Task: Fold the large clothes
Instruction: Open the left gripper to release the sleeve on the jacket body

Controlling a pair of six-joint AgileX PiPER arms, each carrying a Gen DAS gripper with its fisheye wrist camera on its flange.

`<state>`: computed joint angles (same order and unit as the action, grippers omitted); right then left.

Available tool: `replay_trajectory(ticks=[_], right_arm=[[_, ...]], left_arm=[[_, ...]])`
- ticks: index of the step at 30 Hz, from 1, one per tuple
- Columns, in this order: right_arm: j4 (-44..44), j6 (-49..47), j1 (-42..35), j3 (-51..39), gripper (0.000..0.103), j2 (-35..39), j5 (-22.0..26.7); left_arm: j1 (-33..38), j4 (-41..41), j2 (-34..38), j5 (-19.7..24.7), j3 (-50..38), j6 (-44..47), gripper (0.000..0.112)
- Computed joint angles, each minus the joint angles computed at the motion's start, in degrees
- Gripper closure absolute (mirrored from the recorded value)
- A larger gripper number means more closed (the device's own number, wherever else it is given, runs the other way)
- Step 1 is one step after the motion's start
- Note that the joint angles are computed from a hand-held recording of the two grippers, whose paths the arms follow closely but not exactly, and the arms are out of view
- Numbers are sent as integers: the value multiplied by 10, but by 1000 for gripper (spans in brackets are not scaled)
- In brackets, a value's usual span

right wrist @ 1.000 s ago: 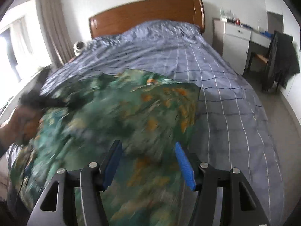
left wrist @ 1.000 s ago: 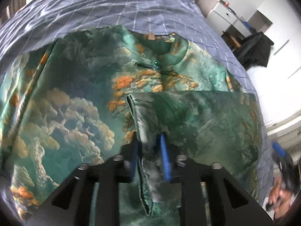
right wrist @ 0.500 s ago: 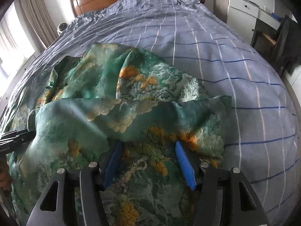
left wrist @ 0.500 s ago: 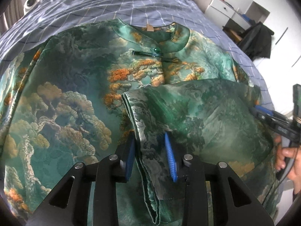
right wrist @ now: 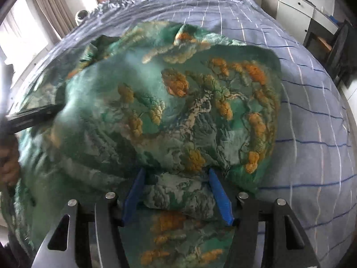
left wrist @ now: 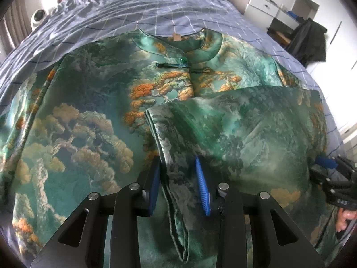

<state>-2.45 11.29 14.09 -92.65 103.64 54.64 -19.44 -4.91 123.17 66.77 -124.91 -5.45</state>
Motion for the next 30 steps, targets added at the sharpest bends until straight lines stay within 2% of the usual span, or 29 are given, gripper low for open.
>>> replay_trajectory(ticks=[2,4,6,8,9,11,13,17,22,25,30], right_arm=[[-29,22,13,-13,41,9,10],[-51,44,23,-9,41,0,8],[-92,84,45,25,41,-35,-8],[-134,143,72,70,40,-91,-18],[-139,157,81,87,38,-111,-21],[-169,219,118,134,27,-172,-26],[-222,286,167,163,26,-207,-15],[-339,453,311,200,26,-250,51],[-418,613,464,224,25,-250,109],[-432,636,522,220,25,-228,117],[-431,612,555,185,25,-187,128]], left_arm=[[2,1,-28,-5,34,2,75],[7,-1,-87,-36,114,9,65],[15,-9,-148,-68,196,21,49],[26,-20,-227,-101,296,39,42],[29,-19,-256,-110,332,43,40],[36,-12,-314,-122,400,46,38],[45,-1,-369,-127,461,42,37],[72,25,-447,-123,531,34,34],[140,20,-508,-131,576,56,29],[187,-2,-515,-140,587,83,27],[251,-26,-505,-148,599,107,27]])
